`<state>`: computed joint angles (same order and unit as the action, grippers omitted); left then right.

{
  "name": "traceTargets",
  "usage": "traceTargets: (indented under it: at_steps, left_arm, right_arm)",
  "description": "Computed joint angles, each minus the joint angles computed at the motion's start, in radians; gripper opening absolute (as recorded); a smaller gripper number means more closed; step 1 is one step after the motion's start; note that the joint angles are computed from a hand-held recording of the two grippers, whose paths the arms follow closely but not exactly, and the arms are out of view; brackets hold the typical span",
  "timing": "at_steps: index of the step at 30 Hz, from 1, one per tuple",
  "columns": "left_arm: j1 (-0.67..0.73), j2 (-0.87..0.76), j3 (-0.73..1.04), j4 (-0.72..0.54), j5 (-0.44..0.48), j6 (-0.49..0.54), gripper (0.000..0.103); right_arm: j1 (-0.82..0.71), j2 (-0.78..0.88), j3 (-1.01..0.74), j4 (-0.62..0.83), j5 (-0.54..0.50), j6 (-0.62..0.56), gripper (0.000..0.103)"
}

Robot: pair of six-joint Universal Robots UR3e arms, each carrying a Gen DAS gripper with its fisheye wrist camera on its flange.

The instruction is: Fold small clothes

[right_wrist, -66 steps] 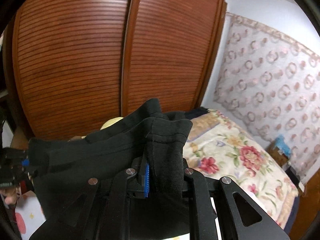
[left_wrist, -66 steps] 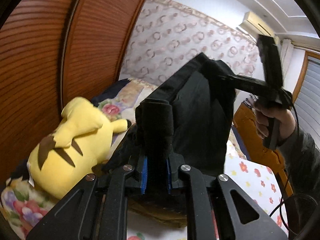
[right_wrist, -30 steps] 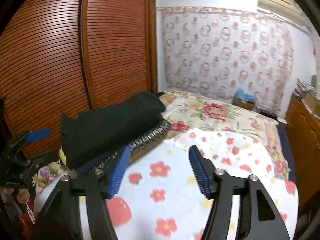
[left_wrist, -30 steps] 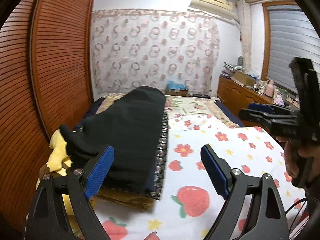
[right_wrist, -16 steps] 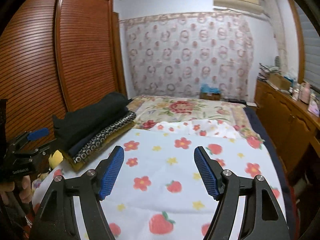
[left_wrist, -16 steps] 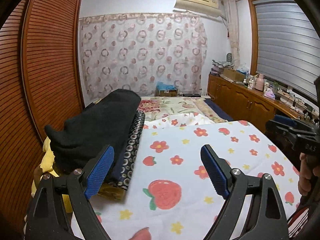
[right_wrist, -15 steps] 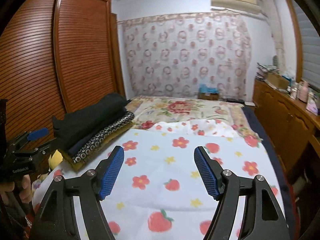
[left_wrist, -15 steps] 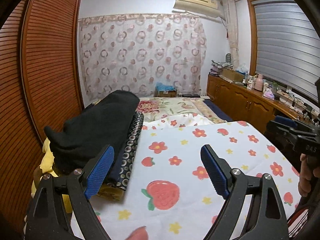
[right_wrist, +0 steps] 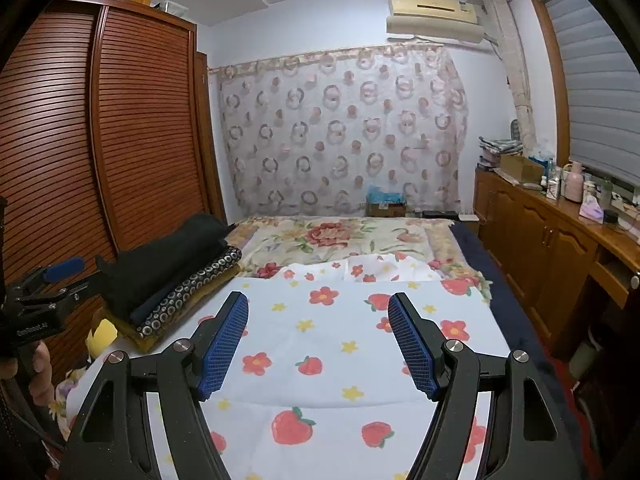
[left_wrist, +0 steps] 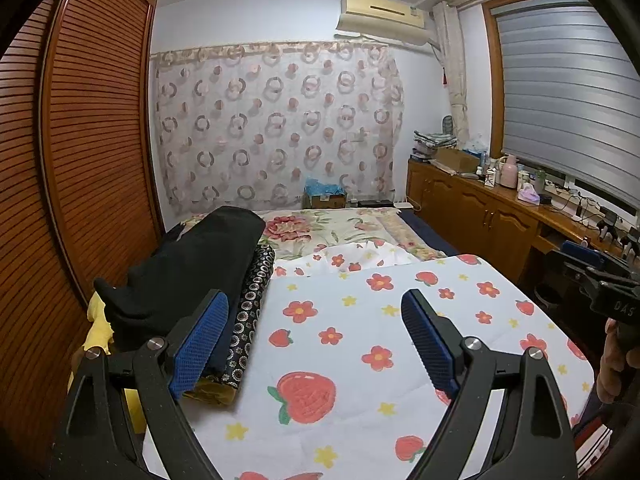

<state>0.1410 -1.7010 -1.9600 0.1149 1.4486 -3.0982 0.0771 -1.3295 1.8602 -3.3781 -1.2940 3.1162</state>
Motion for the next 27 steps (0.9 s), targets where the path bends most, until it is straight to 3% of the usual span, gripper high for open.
traceTargets:
  at_steps: [27]
  left_arm:
    - [0.004, 0.017, -0.017, 0.0, -0.002, -0.002, 0.089]
  right_arm:
    - [-0.116, 0.006, 0.025, -0.022, 0.123, -0.021, 0.074]
